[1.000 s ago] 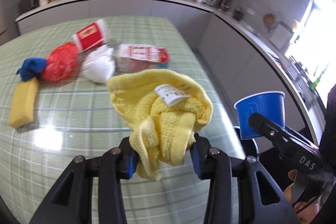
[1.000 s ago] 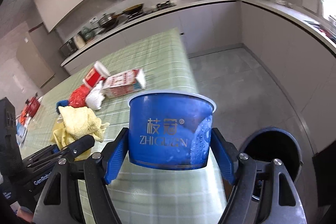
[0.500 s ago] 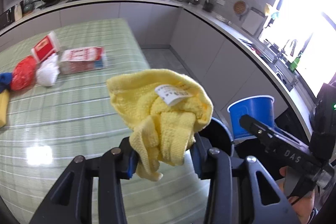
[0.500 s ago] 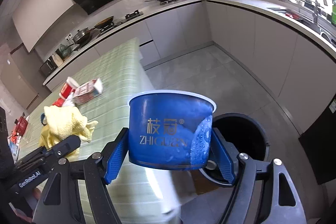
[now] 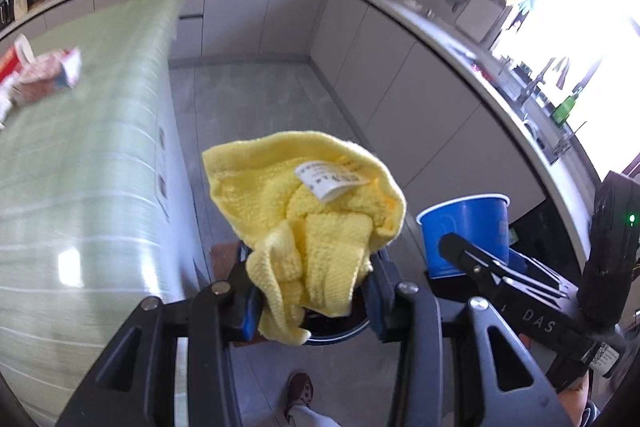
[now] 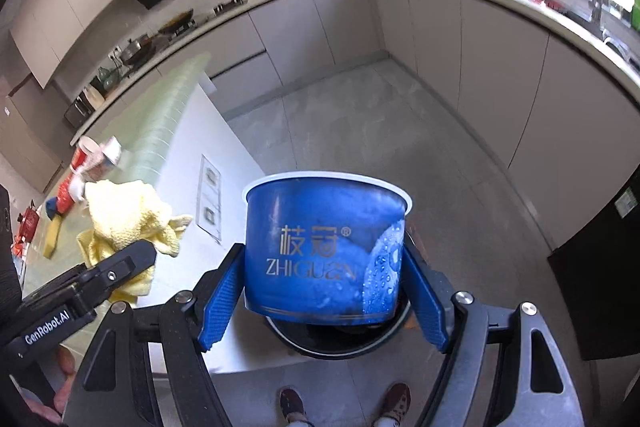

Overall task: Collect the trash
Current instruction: 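Carry the cloth and bowl over the black bin and open both tools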

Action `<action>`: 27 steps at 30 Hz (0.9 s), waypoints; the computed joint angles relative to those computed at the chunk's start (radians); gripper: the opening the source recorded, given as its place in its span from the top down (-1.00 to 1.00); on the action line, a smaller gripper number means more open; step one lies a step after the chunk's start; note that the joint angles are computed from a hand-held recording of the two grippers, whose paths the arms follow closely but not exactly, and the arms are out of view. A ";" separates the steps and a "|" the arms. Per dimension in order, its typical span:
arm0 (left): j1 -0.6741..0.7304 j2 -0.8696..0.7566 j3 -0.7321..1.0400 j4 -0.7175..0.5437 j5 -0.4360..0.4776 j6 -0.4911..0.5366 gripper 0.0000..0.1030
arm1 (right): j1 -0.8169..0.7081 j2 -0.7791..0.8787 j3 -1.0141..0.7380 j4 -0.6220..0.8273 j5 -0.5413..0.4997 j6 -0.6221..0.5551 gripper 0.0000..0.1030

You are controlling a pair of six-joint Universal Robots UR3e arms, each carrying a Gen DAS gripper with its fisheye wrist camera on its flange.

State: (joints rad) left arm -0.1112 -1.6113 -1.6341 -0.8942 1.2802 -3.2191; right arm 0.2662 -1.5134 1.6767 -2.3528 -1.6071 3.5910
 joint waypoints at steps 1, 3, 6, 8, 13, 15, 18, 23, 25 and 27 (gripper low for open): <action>-0.021 -0.025 0.004 0.013 0.023 -0.014 0.17 | -0.012 0.008 0.015 -0.013 0.015 -0.011 -0.51; -0.056 -0.078 0.013 0.031 0.063 -0.042 0.17 | -0.045 0.043 0.052 -0.050 0.059 -0.046 -0.51; -0.097 -0.152 0.017 0.056 0.123 -0.082 0.17 | -0.081 0.098 0.090 -0.100 0.102 -0.092 -0.51; -0.113 -0.187 0.020 0.062 0.143 -0.102 0.17 | -0.103 0.141 0.098 -0.129 0.124 -0.125 -0.51; -0.146 -0.285 0.068 0.057 0.190 -0.158 0.03 | -0.146 0.247 0.065 -0.170 0.175 -0.196 -0.53; -0.151 -0.298 0.057 0.074 0.201 -0.189 -0.22 | -0.156 0.285 0.037 -0.170 0.180 -0.218 -0.53; -0.158 -0.329 0.100 0.038 0.222 -0.227 -0.50 | -0.151 0.325 -0.014 -0.147 0.177 -0.235 -0.54; -0.148 -0.299 0.133 -0.006 0.218 -0.278 -0.50 | -0.143 0.316 -0.062 -0.120 0.163 -0.210 -0.54; -0.134 -0.237 0.123 -0.018 0.206 -0.274 -0.50 | -0.142 0.275 -0.055 -0.126 0.162 -0.188 -0.54; -0.122 -0.185 0.139 -0.053 0.196 -0.255 -0.50 | -0.123 0.238 -0.085 -0.094 0.131 -0.167 -0.54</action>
State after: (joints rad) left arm -0.2328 -1.7966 -1.4951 -0.9474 1.4763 -3.4739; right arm 0.1431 -1.2754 1.5912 -2.4471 -1.4761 3.4244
